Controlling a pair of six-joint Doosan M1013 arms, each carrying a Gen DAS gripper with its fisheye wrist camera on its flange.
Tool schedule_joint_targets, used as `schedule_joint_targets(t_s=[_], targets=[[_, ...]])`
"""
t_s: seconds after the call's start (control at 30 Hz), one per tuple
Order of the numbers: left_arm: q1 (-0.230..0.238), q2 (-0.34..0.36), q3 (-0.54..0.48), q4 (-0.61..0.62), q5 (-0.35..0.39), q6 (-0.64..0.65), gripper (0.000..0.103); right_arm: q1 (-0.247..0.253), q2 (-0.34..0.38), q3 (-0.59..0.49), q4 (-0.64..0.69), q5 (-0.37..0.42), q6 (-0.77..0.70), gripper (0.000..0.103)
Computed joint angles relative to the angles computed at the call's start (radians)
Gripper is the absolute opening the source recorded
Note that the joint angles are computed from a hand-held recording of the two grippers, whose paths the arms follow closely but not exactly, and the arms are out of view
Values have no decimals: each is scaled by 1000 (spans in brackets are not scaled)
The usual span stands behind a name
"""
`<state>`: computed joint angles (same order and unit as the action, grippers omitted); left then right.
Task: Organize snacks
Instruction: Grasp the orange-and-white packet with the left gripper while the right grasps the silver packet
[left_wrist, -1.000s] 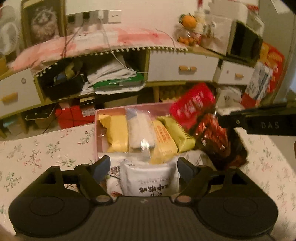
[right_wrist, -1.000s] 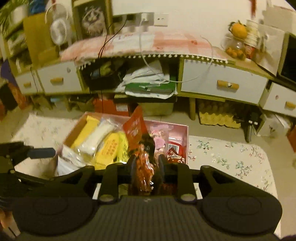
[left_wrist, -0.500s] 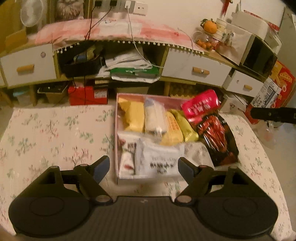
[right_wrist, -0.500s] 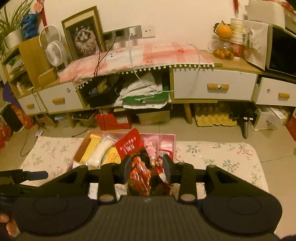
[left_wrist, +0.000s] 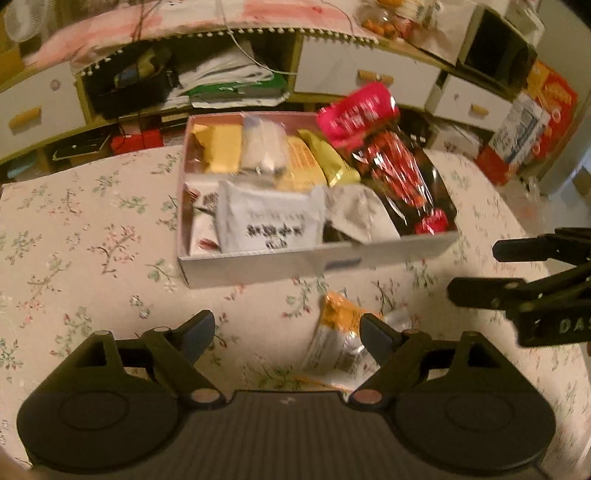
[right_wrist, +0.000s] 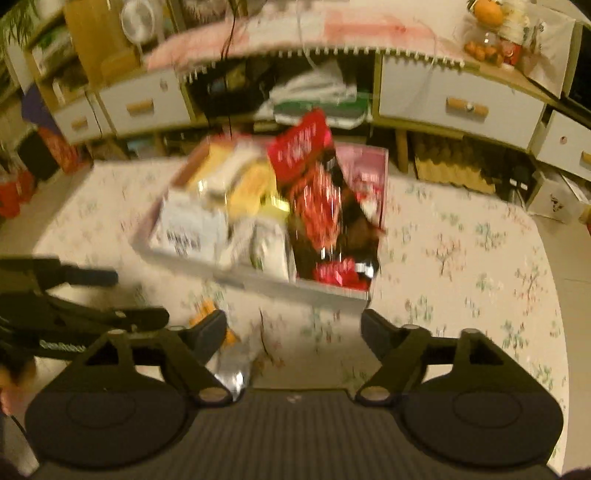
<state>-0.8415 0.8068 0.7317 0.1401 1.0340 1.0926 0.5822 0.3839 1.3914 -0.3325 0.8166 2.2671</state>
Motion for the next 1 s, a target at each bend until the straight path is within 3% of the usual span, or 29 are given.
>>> schedule_joint_targets(t_s=[0.1, 0.3, 0.43, 0.57, 0.7, 0.93, 1.0], targets=[[-8, 5, 1, 7, 7, 24, 91, 1, 8, -4, 22, 22, -11, 91], [-15, 13, 6, 23, 11, 23, 94, 20, 24, -15, -60, 67, 25, 99], [-21, 16, 8, 45, 17, 13, 95, 19, 28, -16, -56, 72, 32, 101], [-26, 19, 13, 76, 21, -3, 99, 17, 45, -40, -35, 126, 40, 103], [-30, 11, 34, 80, -12, 6, 103, 20, 48, -43, -37, 136, 37, 103], [-28, 16, 41, 47, -35, 24, 102, 16, 48, -38, 13, 120, 18, 103], [-23, 15, 48, 16, -41, 47, 90, 15, 52, -42, 20, 127, 15, 102]])
